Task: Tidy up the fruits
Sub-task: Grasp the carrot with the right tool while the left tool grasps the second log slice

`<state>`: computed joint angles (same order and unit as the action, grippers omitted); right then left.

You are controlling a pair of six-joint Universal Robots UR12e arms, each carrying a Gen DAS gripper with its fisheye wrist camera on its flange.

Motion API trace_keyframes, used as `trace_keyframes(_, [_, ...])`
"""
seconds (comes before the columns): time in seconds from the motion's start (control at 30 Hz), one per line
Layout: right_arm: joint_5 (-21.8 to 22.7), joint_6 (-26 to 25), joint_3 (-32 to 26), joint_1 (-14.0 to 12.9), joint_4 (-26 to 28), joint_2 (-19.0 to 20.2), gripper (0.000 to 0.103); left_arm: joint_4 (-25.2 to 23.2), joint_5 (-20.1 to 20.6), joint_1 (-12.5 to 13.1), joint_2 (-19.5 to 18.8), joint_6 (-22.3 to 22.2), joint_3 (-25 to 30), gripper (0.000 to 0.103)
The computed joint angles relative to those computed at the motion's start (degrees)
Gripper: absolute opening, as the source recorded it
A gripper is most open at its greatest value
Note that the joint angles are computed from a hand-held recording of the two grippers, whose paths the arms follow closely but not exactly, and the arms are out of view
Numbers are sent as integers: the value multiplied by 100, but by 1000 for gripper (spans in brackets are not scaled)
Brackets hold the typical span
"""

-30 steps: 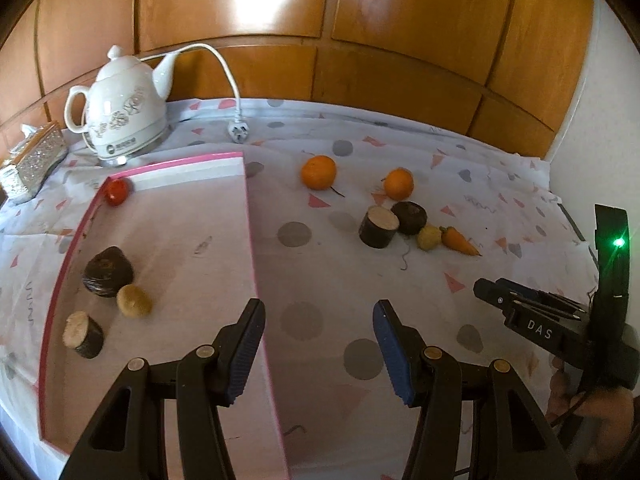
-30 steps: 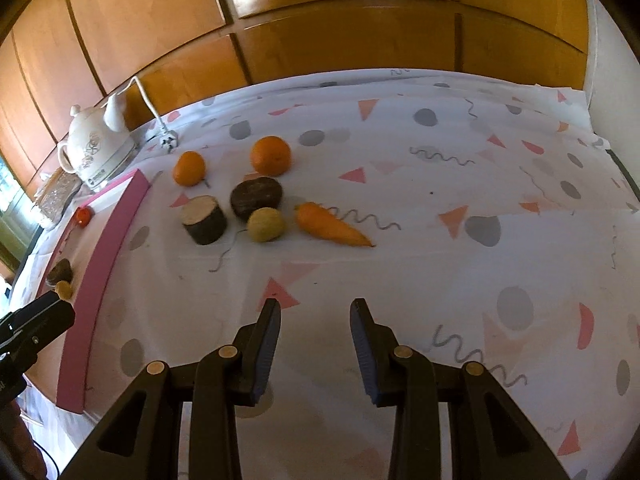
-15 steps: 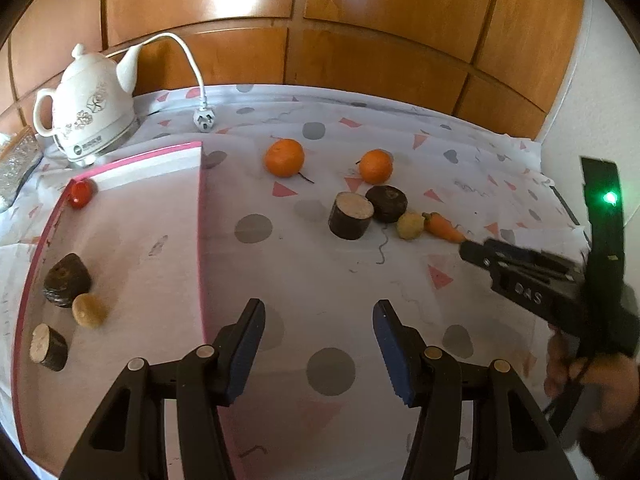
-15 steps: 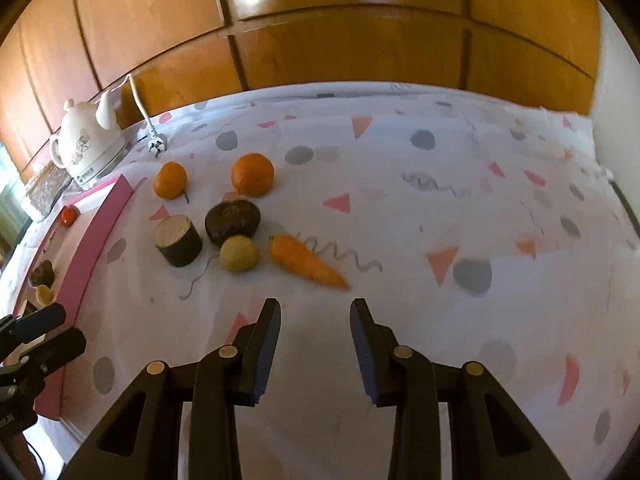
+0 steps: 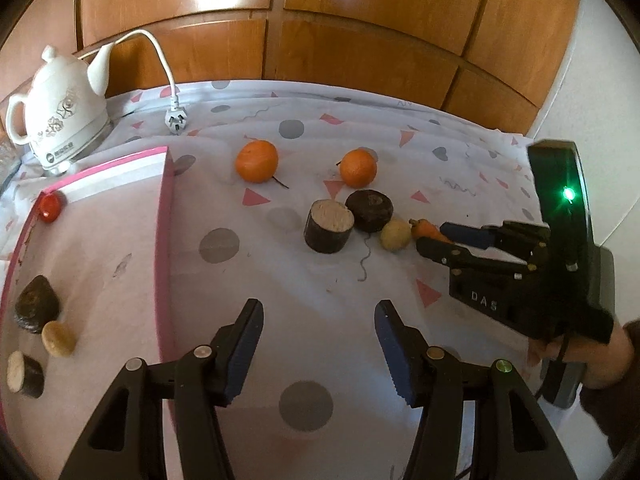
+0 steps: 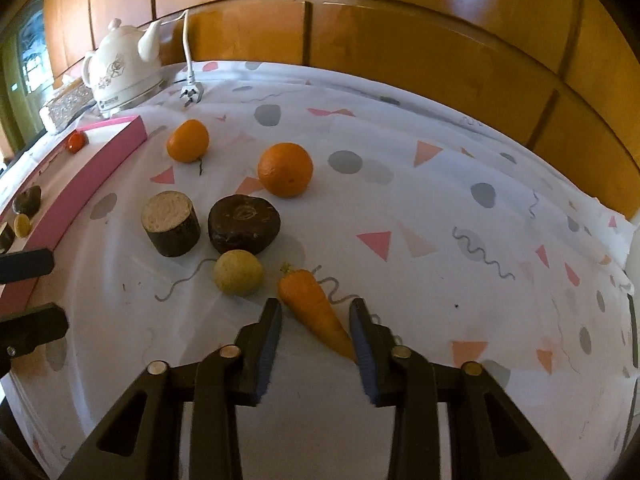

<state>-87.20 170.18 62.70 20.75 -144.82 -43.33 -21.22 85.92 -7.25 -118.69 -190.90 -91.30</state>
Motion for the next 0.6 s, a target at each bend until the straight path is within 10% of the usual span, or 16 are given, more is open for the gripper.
trace_keyframes(0.6, [386,450,199,-112,-324,-45,24,-344,-15,-36,-528,-8,845,59])
